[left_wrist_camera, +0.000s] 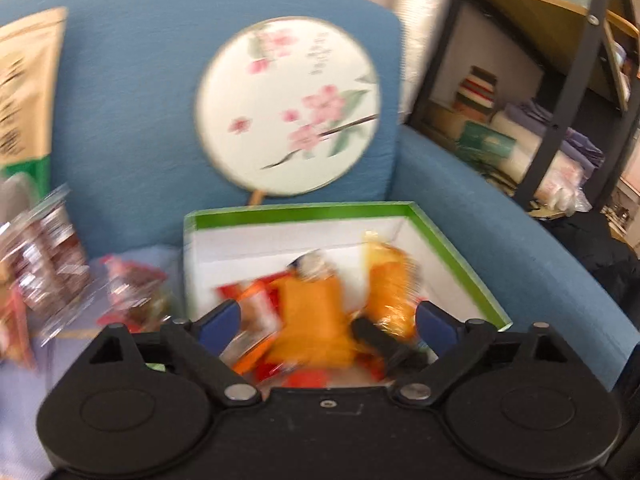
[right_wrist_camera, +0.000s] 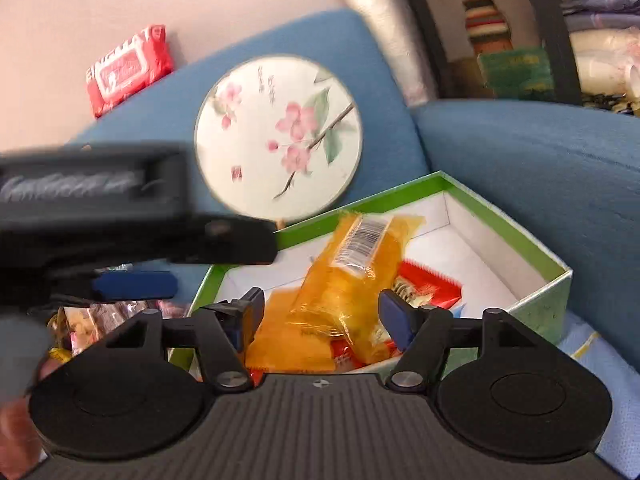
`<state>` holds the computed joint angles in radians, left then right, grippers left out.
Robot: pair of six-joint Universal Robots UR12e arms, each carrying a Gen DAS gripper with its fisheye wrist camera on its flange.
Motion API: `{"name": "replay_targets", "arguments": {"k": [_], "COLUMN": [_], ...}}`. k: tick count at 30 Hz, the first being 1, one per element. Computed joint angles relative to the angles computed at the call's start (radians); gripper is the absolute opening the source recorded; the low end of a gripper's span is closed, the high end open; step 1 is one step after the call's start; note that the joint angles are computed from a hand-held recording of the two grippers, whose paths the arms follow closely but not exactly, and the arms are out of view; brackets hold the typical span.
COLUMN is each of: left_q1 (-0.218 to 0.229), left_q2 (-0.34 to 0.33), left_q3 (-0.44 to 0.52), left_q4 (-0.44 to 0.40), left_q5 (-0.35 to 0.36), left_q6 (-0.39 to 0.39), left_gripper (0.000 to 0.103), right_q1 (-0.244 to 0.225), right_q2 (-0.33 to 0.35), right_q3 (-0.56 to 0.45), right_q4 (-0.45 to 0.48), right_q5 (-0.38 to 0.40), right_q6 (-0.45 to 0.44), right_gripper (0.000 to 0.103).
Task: Organize snacks
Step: 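Grasp the white pillow packet with the left gripper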
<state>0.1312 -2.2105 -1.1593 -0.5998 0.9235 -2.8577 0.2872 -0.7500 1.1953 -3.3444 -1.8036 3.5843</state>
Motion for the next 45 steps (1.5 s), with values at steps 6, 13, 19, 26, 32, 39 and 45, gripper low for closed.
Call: {"name": "replay_targets", "arguments": {"k": [6, 13, 19, 26, 32, 39, 45], "left_q1": [0.085, 0.16, 0.192, 0.204, 0.202, 0.181, 0.184], "left_q2": [0.051, 0.045, -0.022, -0.079, -0.025, 0.042, 0.053], "left_q3": [-0.086, -0.086, 0.002, 0.067, -0.016, -0.114, -0.144], "left_q4": [0.099, 0.182, 0.108, -0.014, -0.106, -0.173, 0.028], "left_q5": [-0.01, 0.132, 0.233, 0.291, 0.195, 0.017, 0.102], "left_q6": [-0.141, -0.216, -0.157, -0.187, -0.159, -0.059, -0.165], "left_gripper": [0.103, 0.103, 0.103, 0.103, 0.103, 0.103, 0.103], "right_q1": [0.023, 0.031, 0.033, 0.03, 0.03, 0.031, 0.038], "right_q2": [0.013, 0.016, 0.022, 0.026, 0.023, 0.007, 0.015], "right_q3": [-0.013, -0.022, -0.023, -0.023, -0.019, -0.015, -0.031], "right_q4": [-0.058, -0.019, -0.02, -0.02, -0.008, 0.13, 0.182], "right_q5": [0.038, 0.12, 0.206, 0.298, 0.369, 0.477, 0.518], "right_q6": [-0.219, -0.326, -0.361, -0.37, -0.378, -0.431, -0.438], "right_gripper": [0.103, 0.103, 0.103, 0.103, 0.103, 0.103, 0.103]}}
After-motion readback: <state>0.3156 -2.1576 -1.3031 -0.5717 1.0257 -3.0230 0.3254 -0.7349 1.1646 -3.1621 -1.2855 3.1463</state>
